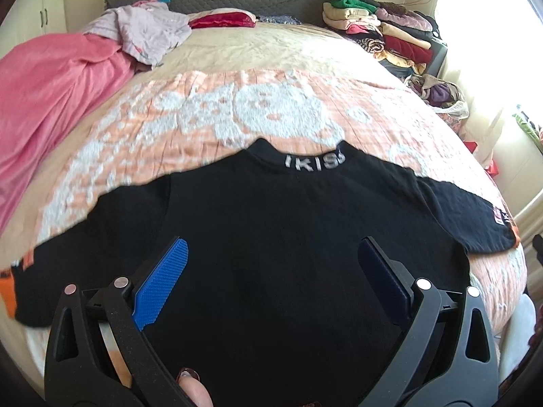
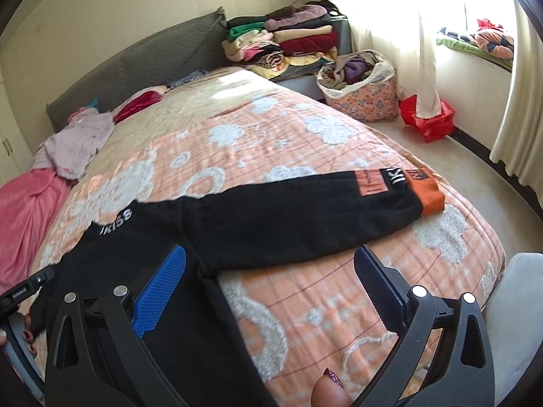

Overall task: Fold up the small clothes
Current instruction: 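Move the right gripper to the orange cuff of the nearest sleeve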

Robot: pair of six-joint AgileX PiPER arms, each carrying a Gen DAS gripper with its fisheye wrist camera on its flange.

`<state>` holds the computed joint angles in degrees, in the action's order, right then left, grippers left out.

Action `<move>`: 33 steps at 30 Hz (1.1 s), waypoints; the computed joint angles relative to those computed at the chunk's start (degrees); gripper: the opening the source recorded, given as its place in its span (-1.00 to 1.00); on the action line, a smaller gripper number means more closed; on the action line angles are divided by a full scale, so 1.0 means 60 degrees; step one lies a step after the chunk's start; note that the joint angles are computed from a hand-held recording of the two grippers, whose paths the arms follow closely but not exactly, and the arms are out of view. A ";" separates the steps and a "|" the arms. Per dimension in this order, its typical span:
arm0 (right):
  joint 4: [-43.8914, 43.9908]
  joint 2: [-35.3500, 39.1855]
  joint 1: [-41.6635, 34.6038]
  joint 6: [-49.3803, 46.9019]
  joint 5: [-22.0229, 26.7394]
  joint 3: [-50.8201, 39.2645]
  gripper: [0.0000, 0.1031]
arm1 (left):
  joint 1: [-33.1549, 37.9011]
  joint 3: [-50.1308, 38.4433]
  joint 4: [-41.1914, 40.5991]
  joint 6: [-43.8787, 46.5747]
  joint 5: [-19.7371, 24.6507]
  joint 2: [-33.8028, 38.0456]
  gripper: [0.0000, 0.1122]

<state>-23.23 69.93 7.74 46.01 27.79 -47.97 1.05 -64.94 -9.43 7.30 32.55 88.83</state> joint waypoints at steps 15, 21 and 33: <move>0.5834 0.2196 -0.4482 -0.5930 -0.0639 -0.1012 0.92 | 0.0814 -0.1727 -0.1672 0.1685 -0.0046 0.1981 0.68; 0.9399 0.3238 -0.5678 -0.9002 -0.0592 -0.0988 0.92 | 0.0874 -0.1680 -0.1834 0.1945 -0.0221 0.2376 0.68; 1.2004 0.4948 -0.6426 -1.0749 -0.0572 -0.1728 0.84 | 0.0593 -0.0950 -0.2513 0.3013 -0.0414 0.2462 0.68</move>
<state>48.79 99.61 -30.81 -18.48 24.36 -58.34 4.61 -70.64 -24.50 25.37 30.07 103.60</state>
